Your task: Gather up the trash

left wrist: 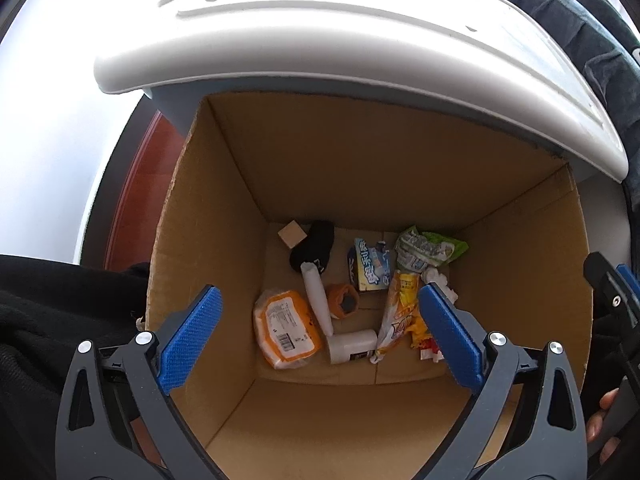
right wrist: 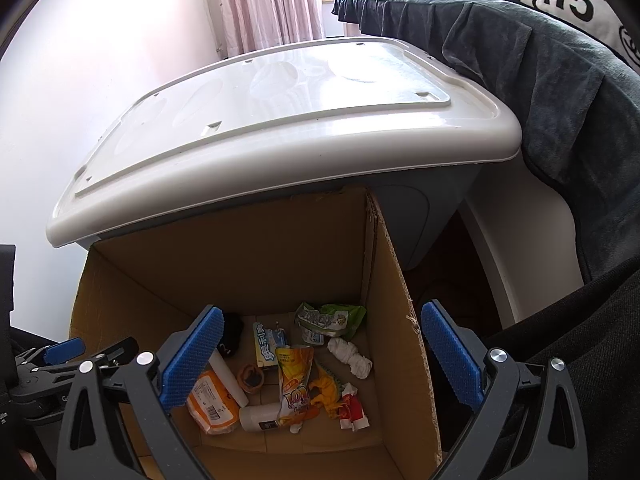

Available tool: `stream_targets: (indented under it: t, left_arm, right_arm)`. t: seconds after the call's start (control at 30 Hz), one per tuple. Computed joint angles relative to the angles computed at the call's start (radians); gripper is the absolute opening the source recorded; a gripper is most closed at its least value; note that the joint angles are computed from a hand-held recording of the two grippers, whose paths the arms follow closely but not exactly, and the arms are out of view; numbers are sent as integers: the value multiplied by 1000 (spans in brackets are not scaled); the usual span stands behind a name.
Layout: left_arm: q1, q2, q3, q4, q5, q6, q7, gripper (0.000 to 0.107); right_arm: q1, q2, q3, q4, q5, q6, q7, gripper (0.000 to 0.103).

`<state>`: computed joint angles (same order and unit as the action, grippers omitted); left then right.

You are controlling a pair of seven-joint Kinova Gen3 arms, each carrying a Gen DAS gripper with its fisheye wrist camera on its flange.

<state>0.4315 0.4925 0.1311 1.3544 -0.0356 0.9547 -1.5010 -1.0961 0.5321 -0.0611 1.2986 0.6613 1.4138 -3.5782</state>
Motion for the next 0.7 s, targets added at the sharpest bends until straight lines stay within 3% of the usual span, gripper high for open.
stream_targets:
  t: [0.3, 0.47, 0.7]
  left_arm:
    - [-22, -24, 18, 41, 34, -65, -30, 96]
    - [27, -48, -21, 59, -30, -96, 35, 96]
    - [20, -62, -10, 80, -53, -136, 40, 96]
  right_arm:
    - [3, 3, -1, -3, -8, -5, 2, 98]
    - [2, 4, 2, -4, -8, -3, 1, 98]
    - [-5, 5, 3, -5, 1, 9, -4, 98]
